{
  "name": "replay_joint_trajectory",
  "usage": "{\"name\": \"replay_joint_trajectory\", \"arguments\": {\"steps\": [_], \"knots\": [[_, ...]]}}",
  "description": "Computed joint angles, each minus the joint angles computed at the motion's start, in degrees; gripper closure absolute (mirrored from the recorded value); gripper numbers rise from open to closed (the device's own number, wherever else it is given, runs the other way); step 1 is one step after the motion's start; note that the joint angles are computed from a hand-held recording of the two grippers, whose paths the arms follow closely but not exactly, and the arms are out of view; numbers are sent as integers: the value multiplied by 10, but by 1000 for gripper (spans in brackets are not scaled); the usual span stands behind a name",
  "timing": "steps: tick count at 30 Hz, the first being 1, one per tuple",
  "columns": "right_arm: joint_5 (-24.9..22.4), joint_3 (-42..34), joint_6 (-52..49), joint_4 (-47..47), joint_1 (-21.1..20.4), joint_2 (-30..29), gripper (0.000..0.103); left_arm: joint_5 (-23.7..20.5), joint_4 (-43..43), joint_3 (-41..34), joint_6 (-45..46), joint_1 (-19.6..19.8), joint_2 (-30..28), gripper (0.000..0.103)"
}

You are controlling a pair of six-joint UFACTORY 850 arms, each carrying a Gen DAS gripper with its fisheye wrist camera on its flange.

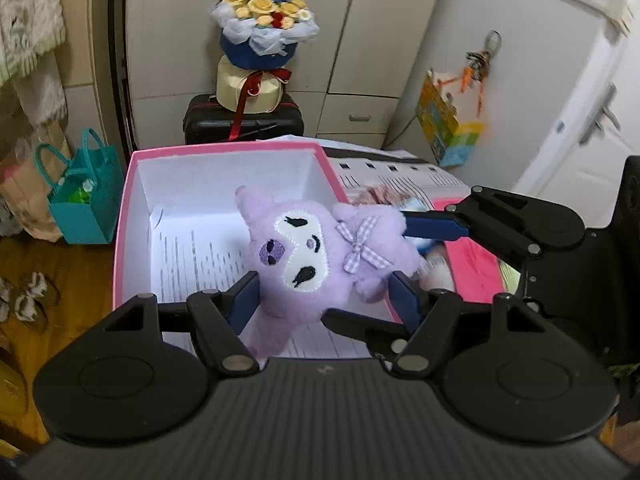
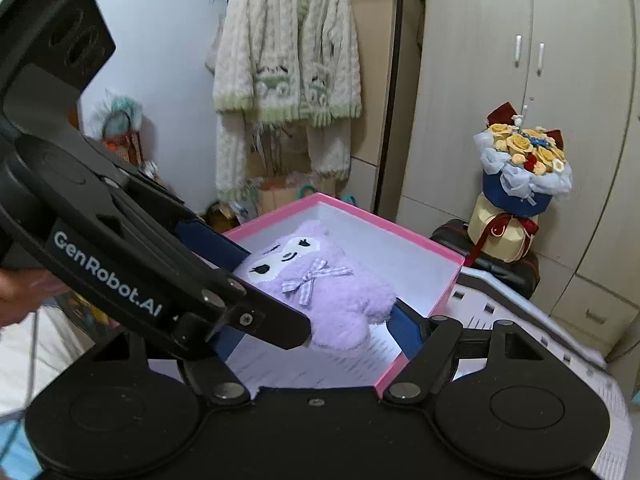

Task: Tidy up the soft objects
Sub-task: 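Carry the doll over the pink box and open the left tool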

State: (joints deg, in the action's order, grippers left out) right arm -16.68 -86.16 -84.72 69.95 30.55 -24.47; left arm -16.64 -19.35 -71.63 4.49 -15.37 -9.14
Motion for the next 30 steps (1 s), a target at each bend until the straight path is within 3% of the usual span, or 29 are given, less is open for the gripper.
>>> {"name": "replay_joint_trajectory", "arguments": {"steps": [4, 7, 11, 17, 24, 27, 30], "knots": [[-35, -105, 178, -200, -4, -73, 24, -13, -108, -41, 81, 29, -54, 35], [-74, -178, 256, -290, -8, -123, 24, -30, -163, -72, 115, 46, -92, 35], [-114, -270, 309, -387, -7, -185, 24, -53, -199, -112, 120, 64, -136, 35], [-150, -352, 331, -475, 3, -239, 24, -86, -228, -138, 123, 82, -168, 35], [-169, -383, 397, -567, 12, -264, 23, -90, -200, -144, 87, 80, -178, 32], [-130, -347, 416, -589, 14, -245, 23, -84, -159, -137, 70, 75, -169, 31], [-108, -300, 383, -540, 8, -211, 23, -88, -152, -124, 90, 74, -150, 31]]}}
